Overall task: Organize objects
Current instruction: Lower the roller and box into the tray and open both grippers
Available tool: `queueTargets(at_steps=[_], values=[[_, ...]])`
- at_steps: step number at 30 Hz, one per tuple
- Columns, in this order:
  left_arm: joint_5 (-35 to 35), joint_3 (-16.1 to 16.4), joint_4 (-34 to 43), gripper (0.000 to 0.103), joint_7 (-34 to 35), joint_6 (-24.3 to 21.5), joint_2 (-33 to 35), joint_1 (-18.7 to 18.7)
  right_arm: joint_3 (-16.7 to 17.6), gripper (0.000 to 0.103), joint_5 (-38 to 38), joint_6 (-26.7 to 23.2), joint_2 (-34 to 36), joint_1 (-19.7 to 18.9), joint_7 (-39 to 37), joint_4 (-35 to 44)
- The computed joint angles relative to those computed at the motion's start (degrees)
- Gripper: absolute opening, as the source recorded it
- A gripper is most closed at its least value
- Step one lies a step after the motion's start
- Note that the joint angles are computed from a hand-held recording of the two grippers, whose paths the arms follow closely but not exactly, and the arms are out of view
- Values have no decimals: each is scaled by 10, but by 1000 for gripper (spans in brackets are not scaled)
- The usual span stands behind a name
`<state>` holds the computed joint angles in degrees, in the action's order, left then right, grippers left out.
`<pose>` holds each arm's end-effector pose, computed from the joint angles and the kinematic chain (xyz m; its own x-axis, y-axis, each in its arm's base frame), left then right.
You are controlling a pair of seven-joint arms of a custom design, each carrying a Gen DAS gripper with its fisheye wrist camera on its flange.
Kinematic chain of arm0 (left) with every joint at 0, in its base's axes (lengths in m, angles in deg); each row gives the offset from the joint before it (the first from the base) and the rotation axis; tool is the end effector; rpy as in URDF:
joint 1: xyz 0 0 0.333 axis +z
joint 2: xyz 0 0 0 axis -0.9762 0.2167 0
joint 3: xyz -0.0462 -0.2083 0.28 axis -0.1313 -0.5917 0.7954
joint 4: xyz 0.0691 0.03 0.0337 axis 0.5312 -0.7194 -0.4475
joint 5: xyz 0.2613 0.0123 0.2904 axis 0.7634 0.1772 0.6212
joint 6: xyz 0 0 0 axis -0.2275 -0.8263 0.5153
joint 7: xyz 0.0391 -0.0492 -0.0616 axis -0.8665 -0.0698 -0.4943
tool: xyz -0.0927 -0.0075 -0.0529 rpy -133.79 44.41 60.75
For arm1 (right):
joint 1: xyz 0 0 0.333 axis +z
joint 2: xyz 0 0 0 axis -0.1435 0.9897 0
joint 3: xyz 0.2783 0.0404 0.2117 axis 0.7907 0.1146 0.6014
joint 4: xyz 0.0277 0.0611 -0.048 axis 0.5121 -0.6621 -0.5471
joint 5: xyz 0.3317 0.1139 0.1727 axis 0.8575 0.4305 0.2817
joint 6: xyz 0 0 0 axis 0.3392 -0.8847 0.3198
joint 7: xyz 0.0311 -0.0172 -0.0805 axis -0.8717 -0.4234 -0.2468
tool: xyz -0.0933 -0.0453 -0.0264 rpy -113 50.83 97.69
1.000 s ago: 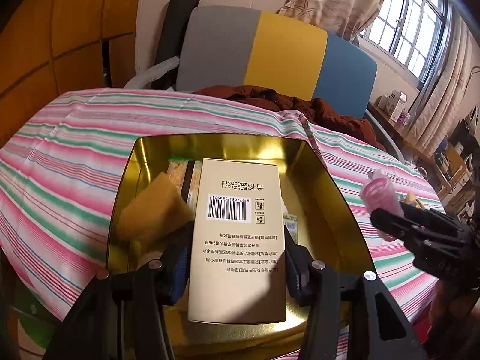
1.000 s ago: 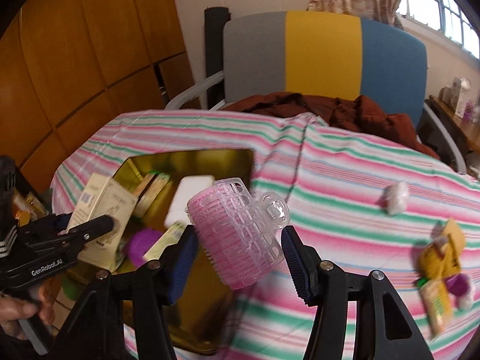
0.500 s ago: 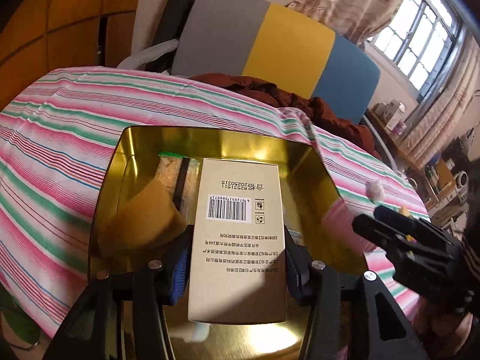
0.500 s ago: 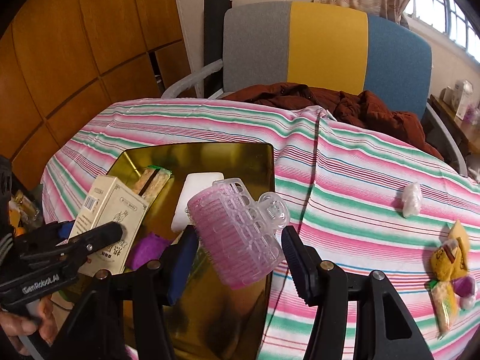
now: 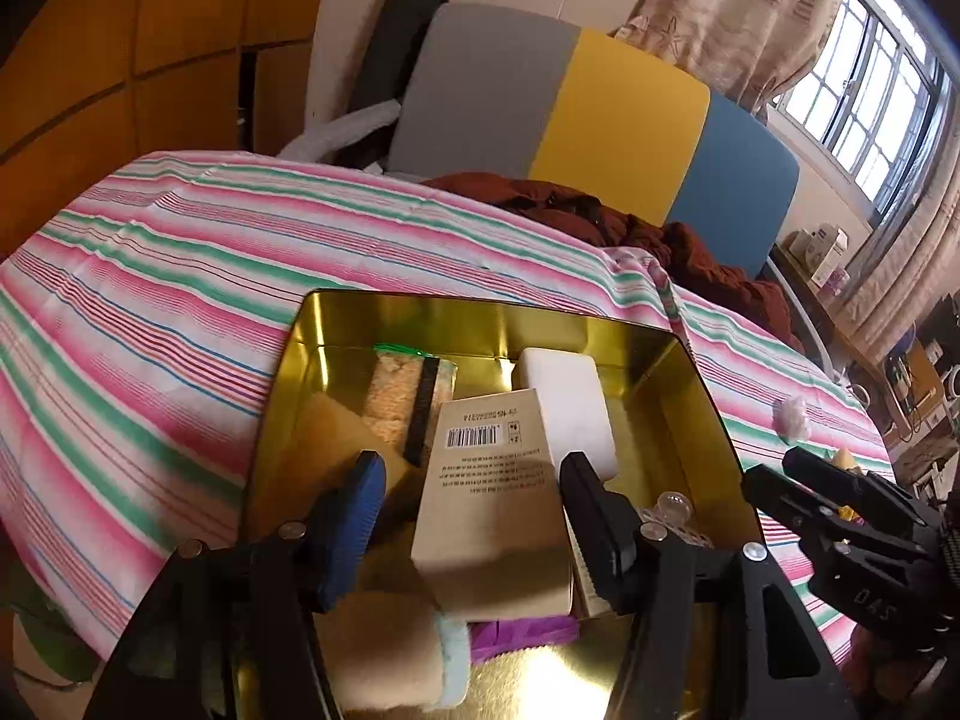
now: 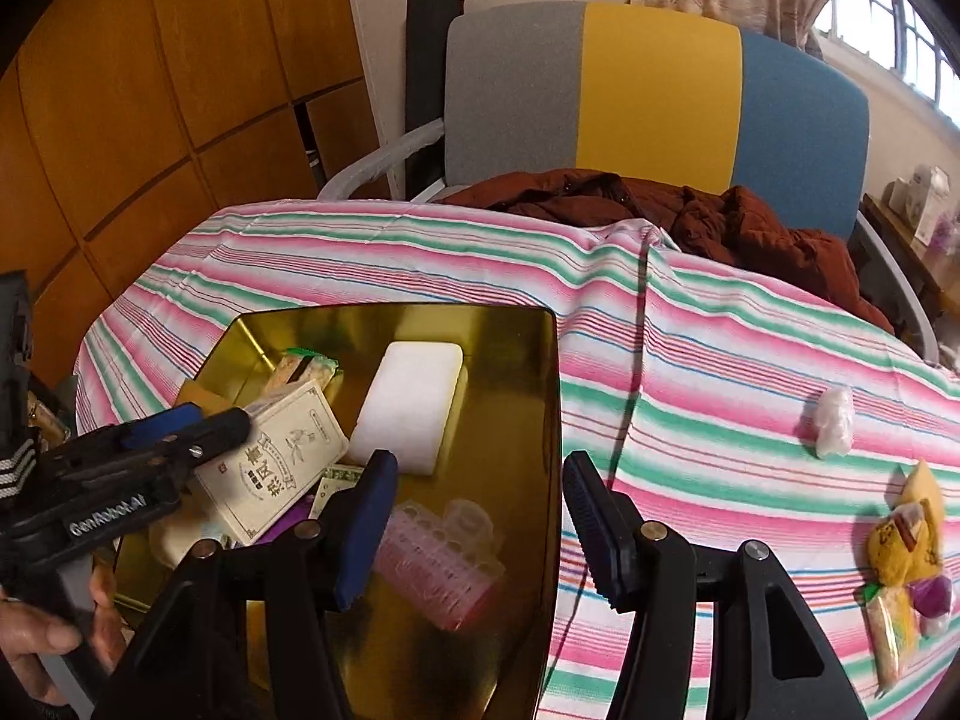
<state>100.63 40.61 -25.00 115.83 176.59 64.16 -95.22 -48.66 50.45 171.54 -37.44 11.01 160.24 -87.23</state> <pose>0.6554 -0.3121 0.4322 -0.0427 -0.9706 0.2370 -0.7742 -0.1178 -0.6219 0.6374 0.1668 0.4487 0.0980 -0.9917 -0.0826 -0.7657 -0.0221 -0.6429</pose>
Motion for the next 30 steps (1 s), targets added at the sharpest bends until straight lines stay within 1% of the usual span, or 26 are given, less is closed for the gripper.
queueTargets(at_steps=[2,4,6,9,10,11,12,14,15,17,21,24,27,30], values=[[16,15,-17,61,-17,8,-13,-12,-11,59,-15,1,-3,12,14,-6],[42,33,-29,61,-40,12,-25,-27,-20,62,-33,6,-7,23,30,-14],[73,49,-39,61,-67,16,-36,-41,-21,75,-42,13,-11,26,39,-22],[104,51,-53,61,-92,18,-49,-43,-25,77,-56,20,-16,32,52,-31],[113,52,-55,61,-101,19,-51,-45,-34,78,-69,22,-19,41,66,-35],[129,57,-61,61,-116,21,-56,-51,-36,82,-76,25,-21,43,74,-39],[138,57,-63,61,-125,19,-58,-51,-40,88,-83,30,-24,47,83,-44],[148,50,-69,61,-135,19,-63,-47,-51,93,-105,36,-29,57,107,-51],[149,44,-74,61,-134,20,-65,-42,-63,94,-126,39,-33,68,127,-55],[158,40,-80,61,-141,18,-70,-42,-82,97,-169,42,-38,84,167,-61],[175,36,-87,61,-153,16,-76,-41,-110,102,-267,45,-54,105,253,-71],[188,34,-91,61,-164,15,-81,-42,-132,103,-361,39,-65,122,332,-74],[206,35,-93,61,-179,11,-85,-46,-130,103,-419,31,-72,119,378,-75],[214,29,-92,61,-183,3,-87,-44,-115,103,-439,27,-78,103,400,-80]])
